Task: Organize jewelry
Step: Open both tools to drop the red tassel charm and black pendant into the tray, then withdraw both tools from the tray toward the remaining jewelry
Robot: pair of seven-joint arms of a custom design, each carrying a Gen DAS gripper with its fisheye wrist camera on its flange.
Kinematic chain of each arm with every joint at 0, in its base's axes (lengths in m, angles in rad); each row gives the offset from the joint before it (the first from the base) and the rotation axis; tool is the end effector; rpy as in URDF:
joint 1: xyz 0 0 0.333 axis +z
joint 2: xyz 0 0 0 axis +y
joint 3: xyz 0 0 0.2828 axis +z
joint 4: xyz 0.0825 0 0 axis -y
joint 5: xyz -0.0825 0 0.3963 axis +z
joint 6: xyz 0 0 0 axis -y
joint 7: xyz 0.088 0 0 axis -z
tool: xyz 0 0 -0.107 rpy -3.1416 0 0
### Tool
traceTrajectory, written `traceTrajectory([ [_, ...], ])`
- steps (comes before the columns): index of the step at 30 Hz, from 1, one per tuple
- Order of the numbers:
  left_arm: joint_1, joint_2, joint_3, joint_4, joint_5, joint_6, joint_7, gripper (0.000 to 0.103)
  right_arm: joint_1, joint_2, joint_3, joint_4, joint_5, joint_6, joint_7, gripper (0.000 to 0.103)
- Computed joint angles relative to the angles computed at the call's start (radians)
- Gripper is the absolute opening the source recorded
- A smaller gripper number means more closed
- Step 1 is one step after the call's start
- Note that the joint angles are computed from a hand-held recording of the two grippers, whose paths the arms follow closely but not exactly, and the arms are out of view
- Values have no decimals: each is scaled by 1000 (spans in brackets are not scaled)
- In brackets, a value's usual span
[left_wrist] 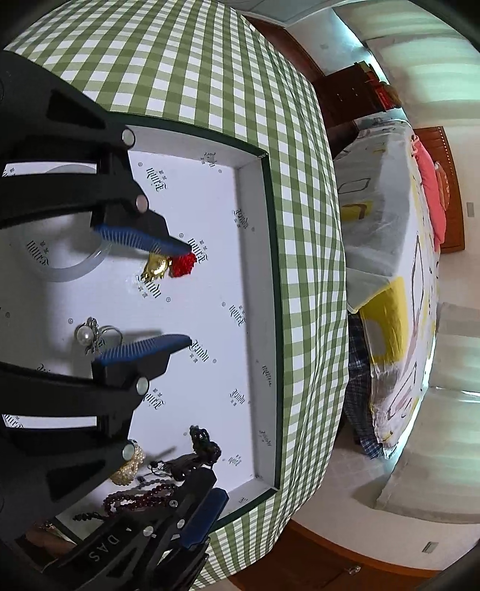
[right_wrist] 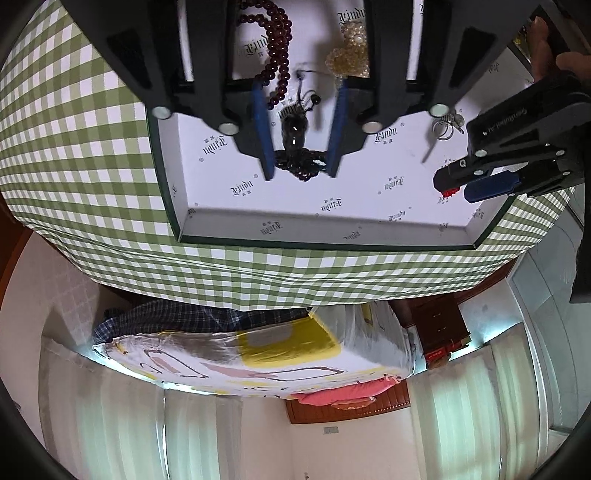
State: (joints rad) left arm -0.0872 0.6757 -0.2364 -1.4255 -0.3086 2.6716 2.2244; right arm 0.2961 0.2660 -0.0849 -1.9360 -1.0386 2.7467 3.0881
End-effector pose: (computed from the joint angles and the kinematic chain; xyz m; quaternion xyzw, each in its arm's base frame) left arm 0.7306 -0.1942 0.3379 -0.4213 0.8461 -0.2997 0.1299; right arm 0.6195 0.1706 0.3549 -0.4999 0.7728 -0.2971 0.2542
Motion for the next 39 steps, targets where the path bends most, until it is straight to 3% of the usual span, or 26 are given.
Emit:
traceTrajectory([
  [5,18,-14,-17,-20,-21,7,20,48,9,-15,-3,-11,-35,-5,34,36],
  [10,95,-86,-86,-118,-139,71,124,48,14,-58,3,-37,-123,-15,114,36],
  [15,170,-176,-151,-220,-305,130,277,49,13,-122,38,-73,-215,-55,193,36],
  [20,205,-258,-165,-290,-468,135,403,49,5,-183,82,-119,-268,-101,244,36],
  [25,251,-352,-192,-387,-702,165,612,49,7,-232,125,-165,-298,-158,275,36],
  [30,255,-432,-173,-468,-876,155,765,49,10,-271,158,-218,-311,-180,326,36],
  [39,195,-529,-70,-596,-1014,119,897,49,29,-307,198,-289,-320,-208,400,36],
])
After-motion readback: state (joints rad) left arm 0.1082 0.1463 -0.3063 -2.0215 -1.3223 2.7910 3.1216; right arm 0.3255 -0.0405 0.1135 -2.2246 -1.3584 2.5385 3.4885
